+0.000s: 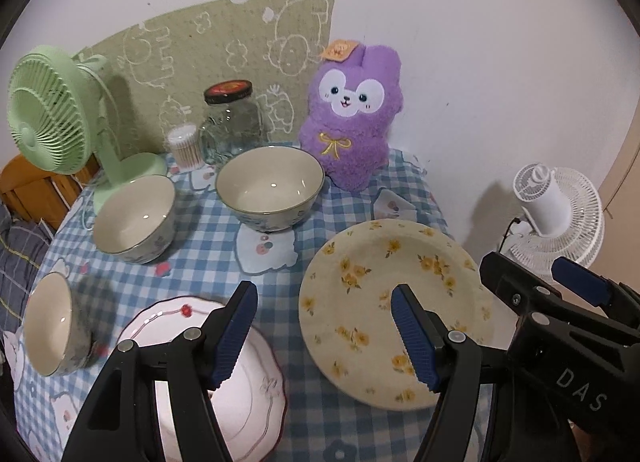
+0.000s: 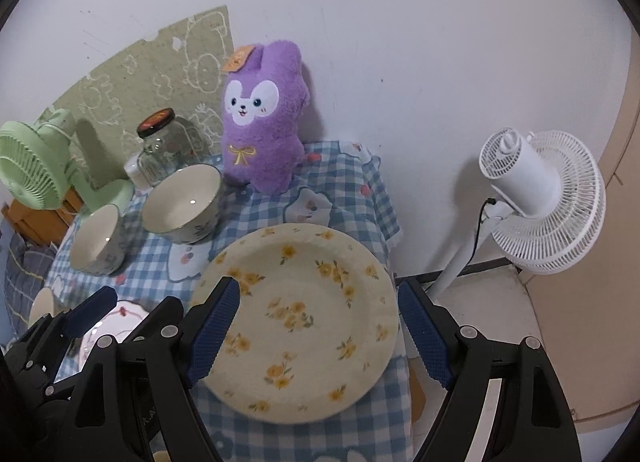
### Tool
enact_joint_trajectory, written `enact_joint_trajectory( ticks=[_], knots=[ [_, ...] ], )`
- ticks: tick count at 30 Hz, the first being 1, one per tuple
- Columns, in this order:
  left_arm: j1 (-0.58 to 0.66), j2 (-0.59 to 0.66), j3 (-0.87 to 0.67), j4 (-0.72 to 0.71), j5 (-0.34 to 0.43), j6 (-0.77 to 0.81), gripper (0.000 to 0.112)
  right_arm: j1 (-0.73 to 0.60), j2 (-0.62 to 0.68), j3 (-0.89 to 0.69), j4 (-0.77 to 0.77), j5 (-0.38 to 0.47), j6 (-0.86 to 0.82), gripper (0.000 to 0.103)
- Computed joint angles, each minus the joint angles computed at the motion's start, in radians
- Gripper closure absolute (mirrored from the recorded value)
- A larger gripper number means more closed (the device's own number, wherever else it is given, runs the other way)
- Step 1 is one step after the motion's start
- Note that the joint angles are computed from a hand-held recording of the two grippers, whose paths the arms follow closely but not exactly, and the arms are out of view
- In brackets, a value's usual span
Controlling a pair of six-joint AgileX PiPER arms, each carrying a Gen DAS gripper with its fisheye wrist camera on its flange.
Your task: Organize plates and bowls
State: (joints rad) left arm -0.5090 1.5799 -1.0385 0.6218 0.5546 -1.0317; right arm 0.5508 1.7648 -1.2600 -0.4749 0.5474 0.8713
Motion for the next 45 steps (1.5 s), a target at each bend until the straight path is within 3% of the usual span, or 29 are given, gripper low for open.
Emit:
enact_joint_trajectory(
  ticks=[9,22,26,31,38,45],
  knots=[
    [0.029,0.163,-0.096,-0.037,-0.035,0.019,0.041,-0.075,0.135,-0.061,0.089,-0.061,-0.108,0.019],
    [0.041,0.325,-0.182,-0.089,-0.04,0.072,0.041,-0.125,0.266,-0.116,0.18,-0.073,-0.203,0.019],
    [0.031,0.351,-0.197,-0.023,-0.024,0.032,0.041,-0.13,0.298,-0.14,0.192,-0.066,-0.221,0.019],
    [0.063,0.382,-0.217,-0.122,-0.037,0.121,0.042,-0.134,0.334,-0.172,0.204,-0.05,-0.248,0.019],
    [0.053,0.417,-0.246,-0.085,-0.008,0.11,0.043,-0.151,0.361,-0.187,0.291,-0.044,-0.314,0.02],
    [0.052,0.43,-0.267,-0.096,0.005,0.122,0.044,-0.15,0.37,-0.211,0.27,-0.006,-0.29,0.026]
  ],
)
